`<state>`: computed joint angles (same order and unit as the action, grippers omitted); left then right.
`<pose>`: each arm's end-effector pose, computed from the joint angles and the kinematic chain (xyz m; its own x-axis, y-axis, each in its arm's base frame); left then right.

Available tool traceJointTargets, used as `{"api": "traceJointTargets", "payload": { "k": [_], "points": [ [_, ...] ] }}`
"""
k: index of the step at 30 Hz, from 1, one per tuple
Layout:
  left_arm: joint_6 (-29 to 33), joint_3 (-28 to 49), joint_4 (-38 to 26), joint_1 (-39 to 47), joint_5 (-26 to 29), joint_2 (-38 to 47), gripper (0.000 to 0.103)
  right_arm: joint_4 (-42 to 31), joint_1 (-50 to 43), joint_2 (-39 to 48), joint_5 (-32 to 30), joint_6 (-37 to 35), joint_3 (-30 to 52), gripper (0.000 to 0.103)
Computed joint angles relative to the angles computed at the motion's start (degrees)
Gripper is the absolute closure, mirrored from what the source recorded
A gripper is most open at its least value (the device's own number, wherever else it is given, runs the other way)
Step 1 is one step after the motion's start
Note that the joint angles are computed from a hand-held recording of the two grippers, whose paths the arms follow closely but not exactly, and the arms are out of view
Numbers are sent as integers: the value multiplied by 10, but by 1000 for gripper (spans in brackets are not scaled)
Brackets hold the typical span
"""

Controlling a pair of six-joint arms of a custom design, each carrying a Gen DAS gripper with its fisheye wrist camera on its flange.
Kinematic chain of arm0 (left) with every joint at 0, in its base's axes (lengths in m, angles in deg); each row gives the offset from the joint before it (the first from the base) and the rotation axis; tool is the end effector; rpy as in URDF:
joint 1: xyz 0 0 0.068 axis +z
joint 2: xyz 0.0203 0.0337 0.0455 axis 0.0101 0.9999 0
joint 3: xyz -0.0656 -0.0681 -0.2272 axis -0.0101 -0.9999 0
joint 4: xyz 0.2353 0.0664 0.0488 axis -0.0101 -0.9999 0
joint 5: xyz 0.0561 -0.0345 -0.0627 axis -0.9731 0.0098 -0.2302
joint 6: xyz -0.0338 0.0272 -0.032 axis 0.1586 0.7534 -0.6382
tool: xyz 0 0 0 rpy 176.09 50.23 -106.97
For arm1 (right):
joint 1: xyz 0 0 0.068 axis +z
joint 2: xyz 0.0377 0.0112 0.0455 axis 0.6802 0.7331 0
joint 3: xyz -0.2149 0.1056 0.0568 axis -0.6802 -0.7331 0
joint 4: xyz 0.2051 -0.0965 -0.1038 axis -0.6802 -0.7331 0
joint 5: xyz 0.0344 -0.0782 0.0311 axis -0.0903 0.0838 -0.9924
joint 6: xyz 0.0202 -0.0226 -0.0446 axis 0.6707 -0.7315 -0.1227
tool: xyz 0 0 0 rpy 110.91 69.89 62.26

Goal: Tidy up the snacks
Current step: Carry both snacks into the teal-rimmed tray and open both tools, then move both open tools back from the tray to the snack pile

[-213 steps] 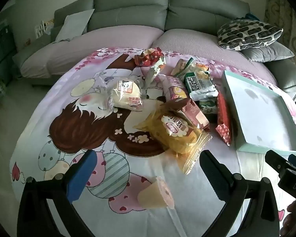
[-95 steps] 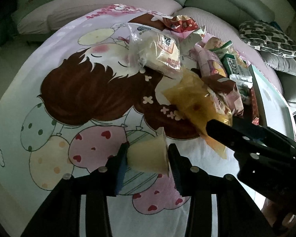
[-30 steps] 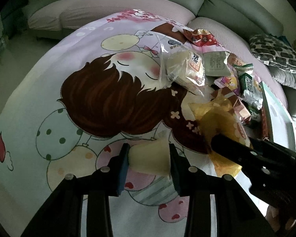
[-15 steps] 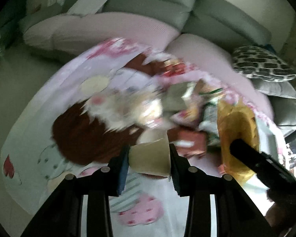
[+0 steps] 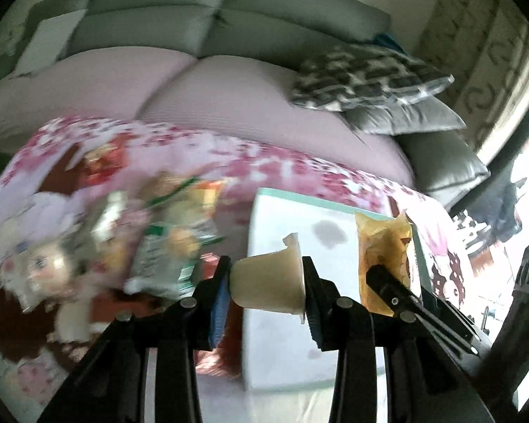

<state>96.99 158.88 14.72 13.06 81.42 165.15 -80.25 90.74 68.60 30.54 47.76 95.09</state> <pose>0.2985 0.0466 0.2760 -0.7980 0.2245 -0.5592 0.4308 0.8615 -0.2689 0.2023 0.1932 0.2612 -0.6128 0.4465 -0.6520 0.3776 0.8902 0.2548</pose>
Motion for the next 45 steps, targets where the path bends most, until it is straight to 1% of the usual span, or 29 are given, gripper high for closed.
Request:
{"api": "traceJointTargets", "payload": {
  "k": [2, 3, 6, 10, 12, 18, 24, 25, 26, 27, 28, 29, 30, 31, 32, 33, 34, 37, 38, 39, 40, 41, 43, 45],
  "points": [
    [-24, -20, 26, -38, -9, -3, 64, -25, -20, -14, 8, 15, -19, 60],
    [-32, -28, 39, -53, -12, -1, 64, -25, -32, -22, 10, 16, -33, 60],
    [-57, -53, 85, -106, -43, 6, 64, -38, -57, -29, 15, 19, -61, 60],
    [-77, -71, 128, -156, -68, 34, 64, -3, -104, -34, -14, 7, -101, 60],
    [-86, -69, 144, -175, -82, 55, 64, 1, -111, -31, -18, 12, -114, 60],
    [-106, -72, 172, -201, -103, 89, 64, 15, -126, -27, -29, 11, -136, 60],
    [-117, -69, 185, -213, -114, 110, 63, 14, -125, -23, -30, 15, -137, 60],
    [-121, -64, 181, -213, -116, 112, 62, 11, -123, -23, -30, 19, -137, 60],
    [-122, -61, 176, -213, -116, 114, 57, 11, -124, -23, -32, 18, -137, 60],
    [-123, -56, 169, -212, -116, 116, 52, 10, -126, -23, -34, 16, -136, 58],
    [-124, -55, 165, -211, -117, 114, 43, 11, -129, -21, -36, 13, -135, 56],
    [-126, -55, 164, -209, -119, 108, 38, 9, -130, -19, -39, 10, -132, 53],
    [-125, -57, 162, -206, -118, 101, 38, 1, -127, -16, -38, 11, -126, 46],
    [-124, -57, 158, -202, -118, 93, 35, -3, -125, -16, -35, 13, -124, 43],
    [-125, -56, 153, -199, -120, 87, 30, -9, -122, -16, -33, 15, -120, 42],
    [-125, -56, 149, -196, -122, 81, 26, -18, -117, -15, -32, 17, -114, 40],
    [-125, -58, 146, -189, -123, 71, 22, -23, -113, -14, -30, 18, -111, 37],
    [-123, -66, 145, -170, -132, 47, 15, -59, -96, 0, -19, 30, -86, 31],
    [-122, -70, 147, -163, -137, 39, 13, -71, -91, 3, -15, 36, -78, 29],
    [-120, -75, 149, -155, -141, 31, 12, -85, -83, 4, -8, 46, -71, 25],
    [-115, -83, 154, -144, -146, 20, 9, -89, -79, 2, -5, 50, -68, 19],
    [-112, -90, 160, -136, -150, 12, 4, -92, -74, 0, -3, 55, -66, 15],
    [-99, -115, 181, -111, -155, -10, 3, -95, -63, -5, 1, 64, -64, 1],
    [-84, -145, 213, -78, -161, -35, 0, -99, -53, -1, 6, 67, -58, 0]
  ]
}}
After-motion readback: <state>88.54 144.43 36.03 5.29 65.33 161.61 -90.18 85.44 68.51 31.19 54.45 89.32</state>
